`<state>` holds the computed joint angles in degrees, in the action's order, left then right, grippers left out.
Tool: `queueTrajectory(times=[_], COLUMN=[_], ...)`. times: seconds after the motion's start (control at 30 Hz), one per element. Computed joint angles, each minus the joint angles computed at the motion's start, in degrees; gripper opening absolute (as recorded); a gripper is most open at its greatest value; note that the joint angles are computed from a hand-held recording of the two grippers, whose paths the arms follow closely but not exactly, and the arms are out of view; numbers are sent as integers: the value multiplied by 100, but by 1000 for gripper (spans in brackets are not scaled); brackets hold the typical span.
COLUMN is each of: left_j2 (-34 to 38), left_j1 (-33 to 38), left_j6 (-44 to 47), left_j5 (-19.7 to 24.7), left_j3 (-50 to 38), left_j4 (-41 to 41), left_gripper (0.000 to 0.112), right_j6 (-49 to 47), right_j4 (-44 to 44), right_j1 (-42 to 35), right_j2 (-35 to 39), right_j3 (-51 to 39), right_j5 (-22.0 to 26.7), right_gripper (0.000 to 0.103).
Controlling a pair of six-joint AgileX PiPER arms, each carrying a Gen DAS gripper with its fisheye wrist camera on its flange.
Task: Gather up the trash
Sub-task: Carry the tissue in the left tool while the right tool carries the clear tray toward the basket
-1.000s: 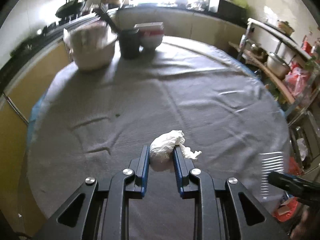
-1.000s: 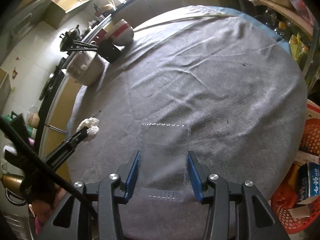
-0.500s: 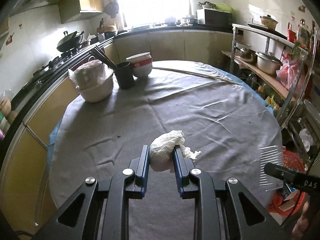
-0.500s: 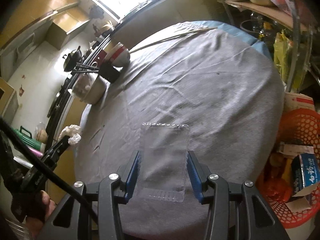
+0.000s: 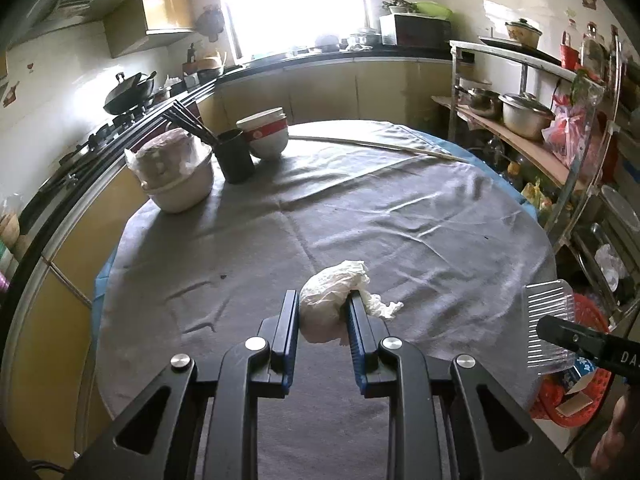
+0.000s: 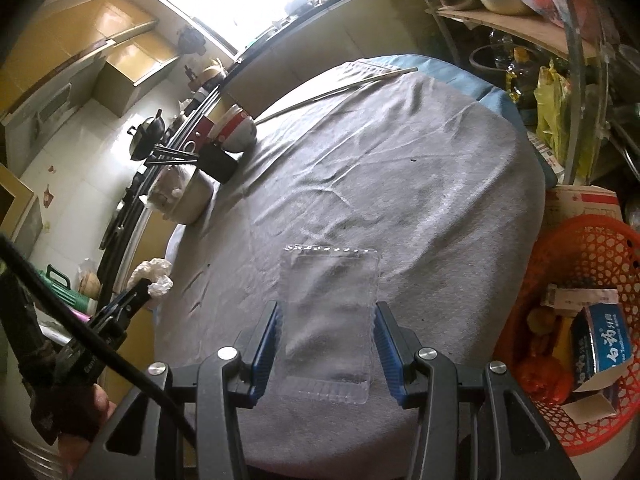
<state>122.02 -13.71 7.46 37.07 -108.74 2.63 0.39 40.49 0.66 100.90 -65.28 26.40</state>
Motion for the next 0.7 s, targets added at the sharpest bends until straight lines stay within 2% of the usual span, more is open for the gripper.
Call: queueTrajectory(times=[0.7], left_j2=[-152], left_j1=[-406], left_j6=[-96], left_j5=[-140], left_j3=[395], left_j4=[208], left_gripper=[24], right_j6=[-707], right_j4=[705], right_j1=[-510], right_j2=[-466], right_j3=[826], right_j5=[-92], right_gripper=[49])
